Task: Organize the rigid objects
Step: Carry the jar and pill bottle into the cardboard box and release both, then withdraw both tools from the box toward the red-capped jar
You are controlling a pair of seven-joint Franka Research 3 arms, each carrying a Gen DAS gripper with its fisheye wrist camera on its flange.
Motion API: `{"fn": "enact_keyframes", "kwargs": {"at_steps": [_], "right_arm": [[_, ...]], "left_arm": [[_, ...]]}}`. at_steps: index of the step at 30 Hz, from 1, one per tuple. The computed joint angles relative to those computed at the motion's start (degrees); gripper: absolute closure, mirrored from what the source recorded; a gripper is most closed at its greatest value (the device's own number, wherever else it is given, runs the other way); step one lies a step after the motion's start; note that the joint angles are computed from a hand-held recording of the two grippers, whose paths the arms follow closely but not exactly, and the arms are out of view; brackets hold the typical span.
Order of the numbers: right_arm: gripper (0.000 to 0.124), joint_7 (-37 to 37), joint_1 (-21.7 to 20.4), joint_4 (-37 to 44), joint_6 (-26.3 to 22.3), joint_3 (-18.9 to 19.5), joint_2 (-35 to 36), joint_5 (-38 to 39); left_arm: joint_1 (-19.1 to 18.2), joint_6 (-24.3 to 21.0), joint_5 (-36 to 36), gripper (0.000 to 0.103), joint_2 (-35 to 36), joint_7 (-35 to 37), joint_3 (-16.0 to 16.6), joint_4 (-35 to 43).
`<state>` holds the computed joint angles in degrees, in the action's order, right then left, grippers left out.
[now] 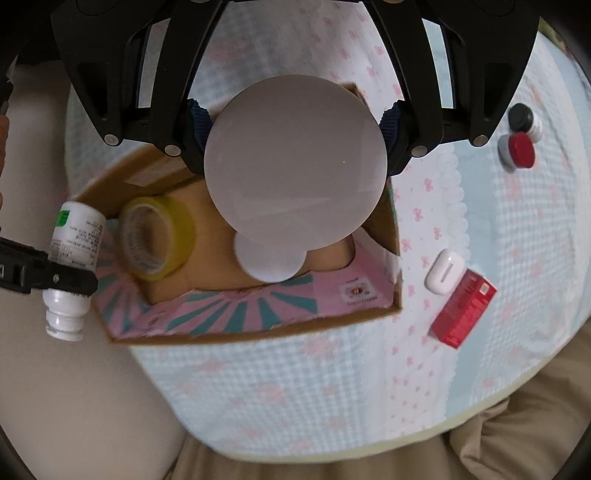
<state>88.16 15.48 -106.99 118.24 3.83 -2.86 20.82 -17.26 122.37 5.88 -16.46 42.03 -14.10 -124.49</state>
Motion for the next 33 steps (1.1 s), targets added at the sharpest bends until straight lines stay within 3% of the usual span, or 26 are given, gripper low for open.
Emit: {"fn": "enact_keyframes", "kwargs": {"at_steps": [6,8,9,11,12,13,21,33], "right_arm": [[0.076,1.4,-0.4,2.1,-1.6,-0.3,4.5,2.9],[0.076,2.3,-0.5,2.9,-2.8,-0.3,5.6,3.1],[0.074,3.2,-0.3,3.1,-2.9,-0.3,6.0,2.0],[0.048,6.4,0.0,3.5,-2.9,-0.3,6.2,-1.8],[0.028,7.2,-0.1,2.2,-1.1,-0.3,5.1,-1.7],[0.021,6.5,-0.3,1.1,0.2,-0.4,4.1,0.5],[0.021,7.8,-0.4,-5.4,2.2,-0.2,-2.5,-0.9],[0.021,7.5,0.3,-6.3,1.7,0.6,-7.4,-1.7]], "left_arm": [[0.1,-0.1,-1.5,0.032,2.6,2.1,0.6,0.2],[0.3,0.7,-1.0,0.0,2.3,1.6,0.4,0.2],[0.6,0.8,0.1,0.0,2.2,0.7,0.0,0.4],[0.6,0.7,0.4,0.0,1.8,0.9,0.1,0.7],[0.5,0.5,0.4,0.0,1.5,1.1,0.2,0.8],[0.5,0.2,0.6,0.0,1.3,1.2,0.1,0.8],[0.4,-1.7,0.4,0.0,-1.5,0.2,0.1,-0.2],[-0.2,-6.0,2.4,0.0,-7.4,-2.3,-0.8,0.2]]}}
